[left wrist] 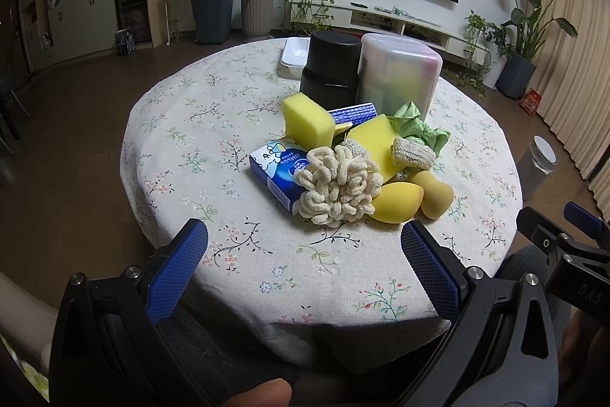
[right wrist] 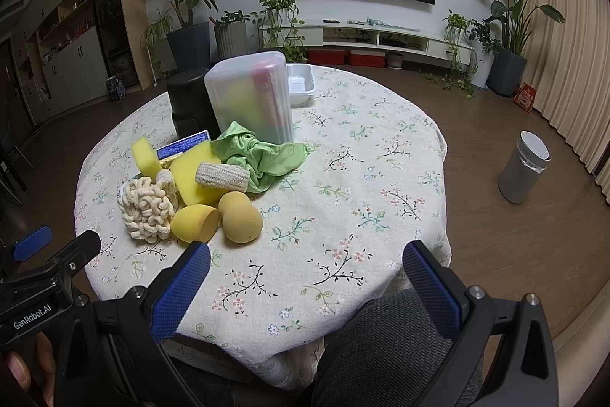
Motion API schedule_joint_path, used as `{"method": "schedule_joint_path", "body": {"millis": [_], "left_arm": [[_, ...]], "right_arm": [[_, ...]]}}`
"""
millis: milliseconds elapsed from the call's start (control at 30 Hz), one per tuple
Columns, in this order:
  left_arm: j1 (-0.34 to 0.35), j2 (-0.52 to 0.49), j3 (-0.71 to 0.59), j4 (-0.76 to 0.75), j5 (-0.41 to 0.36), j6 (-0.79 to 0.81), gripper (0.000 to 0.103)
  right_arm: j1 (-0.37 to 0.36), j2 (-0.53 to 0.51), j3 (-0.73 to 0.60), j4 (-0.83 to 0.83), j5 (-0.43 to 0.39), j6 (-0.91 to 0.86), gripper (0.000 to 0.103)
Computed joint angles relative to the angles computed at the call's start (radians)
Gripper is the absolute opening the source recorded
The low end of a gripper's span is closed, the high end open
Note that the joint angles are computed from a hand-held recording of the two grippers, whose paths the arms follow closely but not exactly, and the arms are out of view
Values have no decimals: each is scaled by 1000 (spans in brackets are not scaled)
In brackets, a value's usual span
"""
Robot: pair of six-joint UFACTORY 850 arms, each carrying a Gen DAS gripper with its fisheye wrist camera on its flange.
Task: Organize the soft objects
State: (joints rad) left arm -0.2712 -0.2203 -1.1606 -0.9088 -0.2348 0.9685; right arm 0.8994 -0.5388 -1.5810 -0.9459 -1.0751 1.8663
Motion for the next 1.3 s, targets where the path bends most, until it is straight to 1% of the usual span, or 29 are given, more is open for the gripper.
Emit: {"method": "schedule_joint_path", "body": {"millis": [67, 200, 267, 333, 500, 567, 633, 700, 767, 900, 967, 1067, 1100, 1133, 1167, 1200, 1300], "left_arm": [[1, -2, 1, -8, -8, 11, 103], [17, -30, -26, -8, -51, 34, 103], [28, -49, -39, -8, -74, 52, 103], [41, -82, -76, 49, -111, 14, 103], [61, -155, -151, 154, -168, -56, 103], [59, -177, -173, 179, -186, -69, 103], [51, -193, -188, 186, -199, -64, 102], [47, -208, -206, 163, -223, -44, 102], [44, -219, -219, 124, -245, -10, 101], [33, -244, -250, 110, -262, 0, 101], [25, -253, -258, 118, -262, -1, 101], [17, -268, -272, 159, -266, -39, 93], [16, -273, -278, 173, -270, -56, 86], [18, -281, -289, 176, -285, -68, 77], [22, -290, -301, 158, -309, -63, 72], [25, -298, -311, 145, -325, -58, 67], [17, -307, -322, 165, -320, -75, 67]], "right_arm": [[-1, 0, 2, -1, 3, 2, 103], [-6, 0, 5, 4, 19, -2, 103], [-17, 3, 22, -6, 60, -2, 103], [-27, 4, 31, -9, 101, -14, 103], [-70, -25, 7, 26, 226, -91, 103], [-86, -42, -13, 51, 258, -135, 103], [-107, -59, -29, 78, 290, -172, 101], [-130, -73, -40, 118, 324, -207, 95], [-147, -83, -47, 157, 346, -246, 92], [-166, -104, -57, 199, 362, -310, 91], [-171, -103, -47, 214, 386, -325, 91], [-179, -104, -41, 242, 411, -358, 87], [-177, -107, -46, 234, 405, -364, 87], [-176, -110, -51, 238, 410, -376, 87], [-177, -111, -52, 238, 416, -382, 86], [-176, -111, -52, 234, 422, -386, 83], [-174, -112, -55, 226, 428, -394, 79]]}}
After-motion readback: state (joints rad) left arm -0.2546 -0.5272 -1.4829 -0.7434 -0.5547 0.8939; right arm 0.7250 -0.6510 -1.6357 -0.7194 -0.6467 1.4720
